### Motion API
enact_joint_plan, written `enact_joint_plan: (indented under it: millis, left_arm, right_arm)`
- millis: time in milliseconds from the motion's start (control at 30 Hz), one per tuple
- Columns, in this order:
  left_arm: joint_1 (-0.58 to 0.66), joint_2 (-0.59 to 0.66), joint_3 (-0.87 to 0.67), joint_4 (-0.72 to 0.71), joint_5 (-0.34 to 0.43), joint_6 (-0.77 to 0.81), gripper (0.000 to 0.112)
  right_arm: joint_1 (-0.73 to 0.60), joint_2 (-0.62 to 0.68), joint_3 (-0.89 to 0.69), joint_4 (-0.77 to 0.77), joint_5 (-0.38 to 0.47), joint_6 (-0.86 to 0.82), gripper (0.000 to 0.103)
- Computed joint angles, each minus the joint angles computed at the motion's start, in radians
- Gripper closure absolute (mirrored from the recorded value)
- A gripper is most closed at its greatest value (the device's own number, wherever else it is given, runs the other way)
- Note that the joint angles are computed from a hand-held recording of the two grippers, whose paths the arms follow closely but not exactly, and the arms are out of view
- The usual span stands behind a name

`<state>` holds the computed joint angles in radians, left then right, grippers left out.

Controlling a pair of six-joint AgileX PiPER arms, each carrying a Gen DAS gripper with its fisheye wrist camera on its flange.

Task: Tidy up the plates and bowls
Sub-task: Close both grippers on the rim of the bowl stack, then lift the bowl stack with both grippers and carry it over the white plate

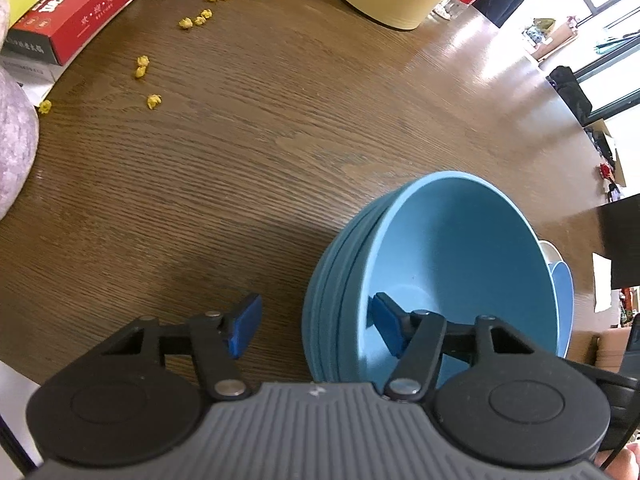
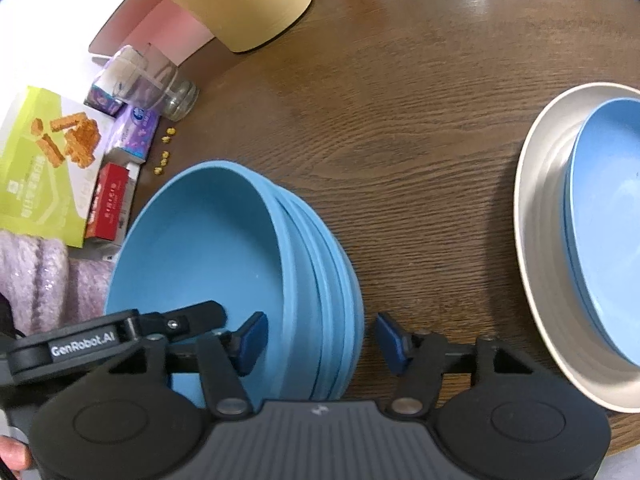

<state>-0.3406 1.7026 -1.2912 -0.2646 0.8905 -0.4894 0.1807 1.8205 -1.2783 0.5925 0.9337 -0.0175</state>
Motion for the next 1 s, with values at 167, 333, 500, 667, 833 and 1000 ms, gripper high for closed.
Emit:
enact_joint_plan:
  millis: [167, 333, 500, 667, 833, 1000]
  left_arm:
    - [0.009, -0.009, 0.023, -0.054, -0.032, 0.05, 0.072]
    - [-0.005, -0.006, 0.01, -0.038, -0.032, 0.037, 0.073]
    - [-0.019, -0.007, 0.006, -0.016, -0.031, 0.02, 0.073]
    - [-0.021, -0.011, 0.008, -0.017, -0.026, 0.028, 0.073]
    - [-0.029, -0.027, 0.013, -0.005, -0.032, 0.035, 0.073]
    - [-0.041, -0.037, 0.005, 0.01, -0.029, 0.024, 0.073]
  right_arm:
    - [-0.003, -0.002, 0.004, 0.014, -0.004, -0.004, 0.054]
    - [-0.004, -0.01, 0.013, 0.012, -0.013, -0.002, 0.055]
    - [0.003, -0.028, 0.026, -0.006, -0.018, 0.01, 0.056]
    - [0.005, -0.038, 0.038, -0.006, -0.024, 0.007, 0.056]
    - [0.005, -0.062, 0.056, -0.003, -0.041, -0.003, 0.056]
    - [-0.006, -0.09, 0.075, 0.0, -0.043, -0.011, 0.056]
